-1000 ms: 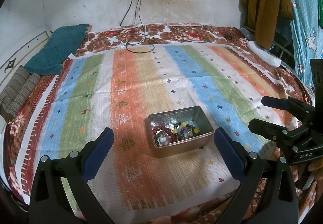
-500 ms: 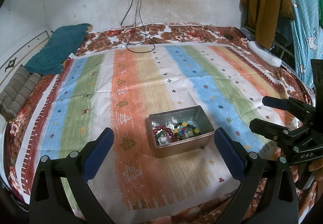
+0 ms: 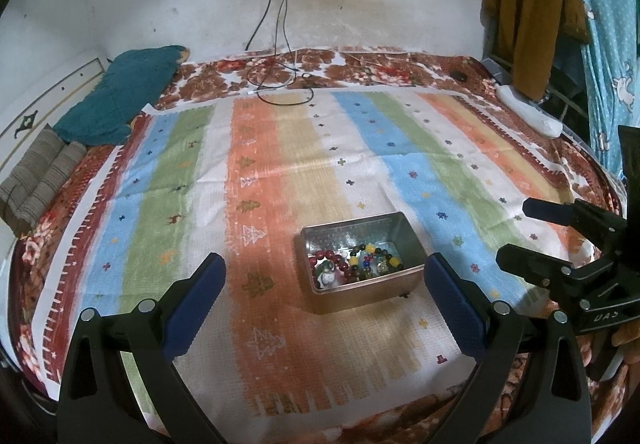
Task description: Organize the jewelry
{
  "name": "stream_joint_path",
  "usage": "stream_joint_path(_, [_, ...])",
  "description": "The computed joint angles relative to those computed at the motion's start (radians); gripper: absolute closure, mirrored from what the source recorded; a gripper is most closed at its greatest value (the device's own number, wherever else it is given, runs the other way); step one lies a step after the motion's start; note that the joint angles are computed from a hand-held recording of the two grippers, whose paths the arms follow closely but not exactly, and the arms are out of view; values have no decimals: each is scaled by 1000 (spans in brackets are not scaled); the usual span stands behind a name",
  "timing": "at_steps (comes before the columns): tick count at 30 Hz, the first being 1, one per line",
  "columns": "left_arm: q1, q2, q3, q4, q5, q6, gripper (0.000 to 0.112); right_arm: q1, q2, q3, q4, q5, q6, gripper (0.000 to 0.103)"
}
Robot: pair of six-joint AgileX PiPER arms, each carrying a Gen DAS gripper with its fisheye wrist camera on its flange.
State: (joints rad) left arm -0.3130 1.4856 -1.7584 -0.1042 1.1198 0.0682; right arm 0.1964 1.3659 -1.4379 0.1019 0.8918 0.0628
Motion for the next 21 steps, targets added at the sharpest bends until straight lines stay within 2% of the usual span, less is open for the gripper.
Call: stream_joint_path(21, [14, 3, -9, -23, 8, 39, 15, 1, 1, 2, 0, -3, 3, 6])
